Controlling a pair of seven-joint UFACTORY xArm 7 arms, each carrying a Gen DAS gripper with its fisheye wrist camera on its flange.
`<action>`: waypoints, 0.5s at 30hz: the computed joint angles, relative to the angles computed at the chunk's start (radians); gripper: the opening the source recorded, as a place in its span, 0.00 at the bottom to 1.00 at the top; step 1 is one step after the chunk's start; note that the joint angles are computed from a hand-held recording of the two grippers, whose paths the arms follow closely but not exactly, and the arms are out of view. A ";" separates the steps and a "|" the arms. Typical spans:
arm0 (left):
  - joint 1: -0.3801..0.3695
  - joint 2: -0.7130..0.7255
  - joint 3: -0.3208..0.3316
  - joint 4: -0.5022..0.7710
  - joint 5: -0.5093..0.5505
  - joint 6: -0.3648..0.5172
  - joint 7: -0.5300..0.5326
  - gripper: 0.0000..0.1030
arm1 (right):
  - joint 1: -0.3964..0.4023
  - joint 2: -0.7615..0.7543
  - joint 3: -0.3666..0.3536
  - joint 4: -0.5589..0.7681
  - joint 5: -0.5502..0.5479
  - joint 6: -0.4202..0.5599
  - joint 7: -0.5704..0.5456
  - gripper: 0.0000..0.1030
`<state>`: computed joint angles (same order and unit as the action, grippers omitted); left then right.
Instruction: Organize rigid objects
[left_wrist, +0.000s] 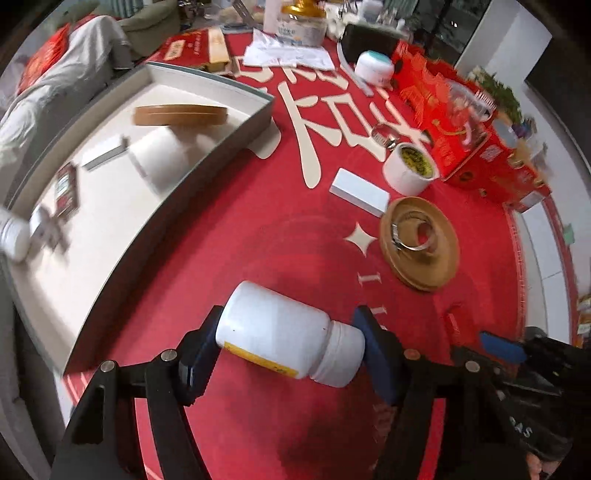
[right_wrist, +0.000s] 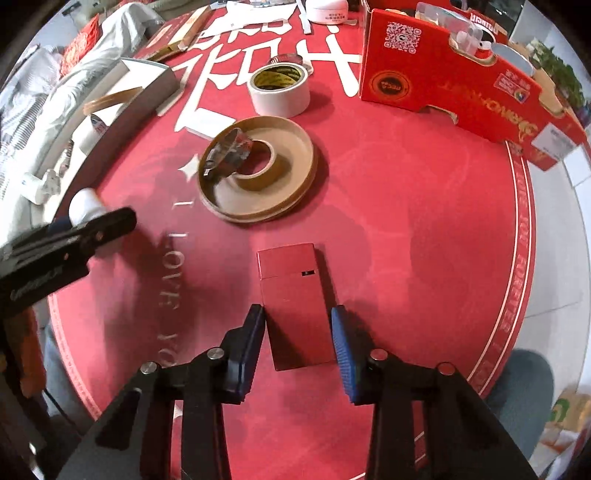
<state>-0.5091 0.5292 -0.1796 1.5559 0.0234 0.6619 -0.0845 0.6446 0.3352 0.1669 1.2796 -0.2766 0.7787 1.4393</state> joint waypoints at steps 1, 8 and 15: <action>0.008 -0.042 -0.006 -0.054 -0.014 -0.026 -0.004 0.70 | 0.005 -0.007 0.001 -0.006 -0.001 -0.015 0.016 0.37; 0.049 -0.171 -0.015 -0.219 -0.067 -0.117 -0.036 0.71 | 0.022 -0.033 -0.005 -0.006 -0.041 -0.075 0.078 0.32; 0.107 -0.255 -0.022 -0.325 -0.127 -0.176 -0.026 0.71 | -0.008 -0.055 0.006 0.013 -0.026 -0.027 0.031 0.17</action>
